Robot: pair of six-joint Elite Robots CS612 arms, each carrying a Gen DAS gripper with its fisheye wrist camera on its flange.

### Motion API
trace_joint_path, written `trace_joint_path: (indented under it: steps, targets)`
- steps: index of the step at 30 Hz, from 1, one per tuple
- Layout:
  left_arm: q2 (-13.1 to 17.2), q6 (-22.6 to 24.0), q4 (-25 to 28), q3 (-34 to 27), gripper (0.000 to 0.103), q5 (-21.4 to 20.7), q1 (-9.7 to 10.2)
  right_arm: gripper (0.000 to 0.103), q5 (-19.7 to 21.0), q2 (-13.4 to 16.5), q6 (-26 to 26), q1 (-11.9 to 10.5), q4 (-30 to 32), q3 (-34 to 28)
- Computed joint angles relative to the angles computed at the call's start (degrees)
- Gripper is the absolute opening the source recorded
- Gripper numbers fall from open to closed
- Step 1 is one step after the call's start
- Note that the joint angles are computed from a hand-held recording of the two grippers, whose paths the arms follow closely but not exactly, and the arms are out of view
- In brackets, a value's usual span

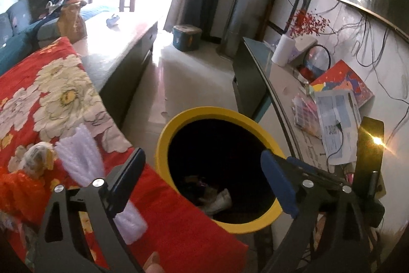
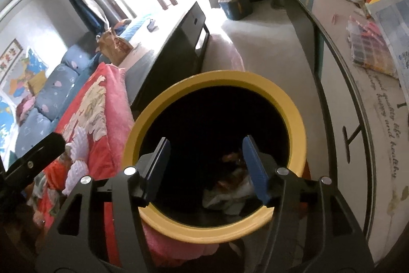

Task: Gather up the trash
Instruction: 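Move both open tools back over the trash on the bedspread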

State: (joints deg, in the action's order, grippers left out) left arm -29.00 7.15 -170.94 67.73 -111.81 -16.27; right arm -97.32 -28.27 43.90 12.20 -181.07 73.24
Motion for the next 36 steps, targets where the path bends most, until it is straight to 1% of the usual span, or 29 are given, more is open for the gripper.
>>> trace_joint_path:
  steps: [1,3,13,17,26,36]
  targets:
    - [-0.15,-0.12,-0.60,0.32,0.094,0.32,0.10,0.053,-0.30,-0.04,-0.01,0.06,-0.13,0.01]
    - [-0.65,-0.59,-2.40,1.37,0.094,1.09,0.30,0.054,-0.71,-0.08,-0.11,0.19,-0.72,-0.02]
    - [-2.19,-2.18,-6.91,4.06,0.095,3.19,1.48,0.061,-1.51,-0.43,-2.42,0.96,-2.38,-0.42]
    - [-2.74,-2.85,-8.88,5.03,0.095,4.00,1.93,0.062,-1.47,-0.49,-4.03,1.42,-2.75,-0.96]
    - [-3.42,-5.08,-11.08,6.32,0.095,4.58,3.05,0.063,-0.45,-0.24,-7.86,2.52,-2.89,-2.49]
    - [-3.55,-6.74,-11.64,6.63,0.095,5.42,4.15,0.064,0.86,0.26,-11.09,3.54,-2.14,-4.27]
